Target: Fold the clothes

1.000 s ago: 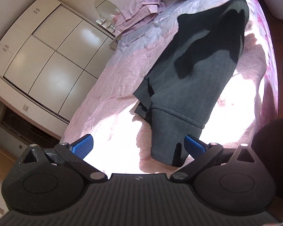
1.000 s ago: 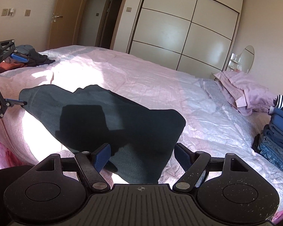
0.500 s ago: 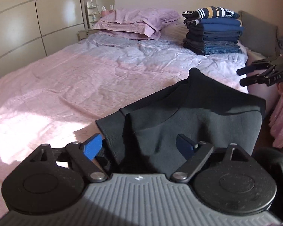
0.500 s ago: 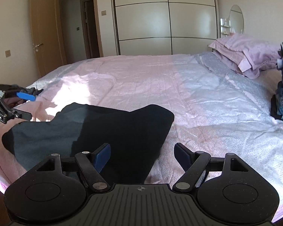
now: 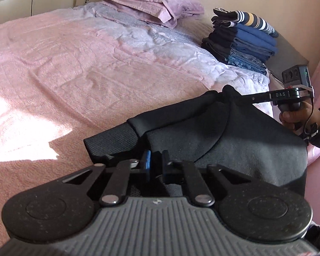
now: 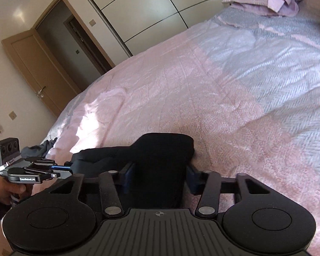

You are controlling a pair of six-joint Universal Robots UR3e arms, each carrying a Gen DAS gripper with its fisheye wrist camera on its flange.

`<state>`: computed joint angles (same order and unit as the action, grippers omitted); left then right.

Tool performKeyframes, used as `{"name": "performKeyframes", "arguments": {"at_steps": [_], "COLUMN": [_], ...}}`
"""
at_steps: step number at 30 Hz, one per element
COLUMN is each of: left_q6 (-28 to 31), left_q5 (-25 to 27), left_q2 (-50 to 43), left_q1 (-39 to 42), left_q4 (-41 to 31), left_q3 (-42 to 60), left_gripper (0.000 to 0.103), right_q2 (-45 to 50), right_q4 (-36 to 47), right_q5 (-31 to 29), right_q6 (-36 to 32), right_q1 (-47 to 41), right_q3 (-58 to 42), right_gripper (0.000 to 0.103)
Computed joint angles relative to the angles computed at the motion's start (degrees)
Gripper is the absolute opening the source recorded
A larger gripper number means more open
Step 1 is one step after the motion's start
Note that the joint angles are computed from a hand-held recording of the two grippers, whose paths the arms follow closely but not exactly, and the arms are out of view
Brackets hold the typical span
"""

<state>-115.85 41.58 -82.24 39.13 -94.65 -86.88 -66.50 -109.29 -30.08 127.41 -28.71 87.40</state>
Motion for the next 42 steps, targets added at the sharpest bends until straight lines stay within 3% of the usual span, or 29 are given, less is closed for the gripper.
{"name": "performKeyframes", "arguments": {"at_steps": [1, 3, 6, 10, 12, 14, 17, 19, 22, 24, 25, 27, 29, 31, 32, 34, 36, 38, 40, 42], "left_q6": [1.1, 5.4, 10.3, -1.1, -3.8, -5.3, -4.9, -4.5, -4.1, -2.3, 0.7, 9.9, 23.3, 36.1, 42.0, 53.8, 58.9, 57.0, 51.4, 47.7], "left_q5": [-1.4, -6.3, -10.8, -3.8, -1.5, -1.6, -2.0, -2.2, -2.9, -3.7, -4.6, -5.8, -5.4, -2.7, -0.3, 5.3, 10.3, 12.2, 13.4, 14.0], "left_q2": [1.2, 5.6, 8.1, 3.5, 1.7, 0.7, -0.9, -1.9, -1.1, 2.1, 3.4, 5.1, 6.6, 5.4, 4.0, 0.4, -0.7, 3.1, 10.5, 13.7], "left_q1": [1.3, 5.9, 10.1, 4.0, 2.2, 2.3, 2.9, 3.5, 5.8, 8.9, 11.3, 17.3, 25.0, 31.9, 35.2, 41.0, 43.7, 43.9, 42.1, 41.0], "left_q4": [-0.9, -4.4, -9.9, 7.9, 14.0, 15.5, 11.5, 8.0, 3.2, -0.6, -5.7, -20.9, -39.5, -57.7, -66.4, -81.4, -87.3, -83.1, -70.6, -63.0], "left_q3": [-0.2, -1.6, -0.2, -5.7, -9.3, -11.1, -8.1, -5.4, -2.8, -2.0, -0.5, 4.5, 10.9, 18.8, 22.7, 28.8, 29.3, 23.8, 13.7, 6.0], "left_gripper": [0.0, 0.0, 0.0, 0.0, 0.001, 0.002, 0.004, 0.006, 0.006, 0.008, 0.009, 0.011, 0.019, 0.036, 0.041, 0.053, 0.057, 0.055, 0.04, 0.041], "right_q2": [-0.2, -2.0, -5.8, -3.0, 0.7, 3.2, 1.2, -3.4, -11.5, -18.6, -22.3, -29.4, -34.6, -38.3, -40.0, -43.0, -43.5, -42.2, -38.4, -34.4], "right_q4": [0.3, 1.6, 6.7, -4.4, -8.0, -7.0, -4.0, -10.0, -16.6, -13.1, -8.9, 10.5, 28.8, 39.2, 39.3, 35.7, 28.0, 18.0, 4.5, -6.1], "right_q5": [0.2, 1.5, 5.9, 0.5, -1.6, -2.2, -3.2, -5.7, -6.5, -3.7, -2.2, 0.0, -0.4, -3.0, -3.7, -4.8, -5.6, -6.2, -6.3, -6.7], "right_q6": [0.1, -0.5, -5.4, 0.5, 3.0, 3.7, 2.2, 2.7, 1.6, -4.1, -8.2, -22.3, -35.8, -44.6, -45.5, -44.6, -39.9, -33.3, -24.5, -18.3], "right_q1": [-0.1, -1.1, -2.9, 0.7, 1.9, 1.7, 0.7, 0.6, 0.1, -1.3, -2.1, -3.6, -4.0, -2.5, -0.8, 2.5, 6.2, 10.1, 13.7, 16.5], "right_q3": [0.1, 0.5, 0.1, -0.7, -1.4, -2.5, -2.5, 1.4, 8.3, 13.0, 14.5, 14.9, 14.1, 15.1, 17.3, 22.5, 27.5, 32.2, 36.0, 37.4], "right_gripper": [0.02, 0.008, 0.007, 0.007, 0.007, 0.008, 0.021, 0.047, 0.05, 0.051, 0.052, 0.056, 0.058, 0.059, 0.059, 0.059, 0.059, 0.059, 0.059, 0.059]}}
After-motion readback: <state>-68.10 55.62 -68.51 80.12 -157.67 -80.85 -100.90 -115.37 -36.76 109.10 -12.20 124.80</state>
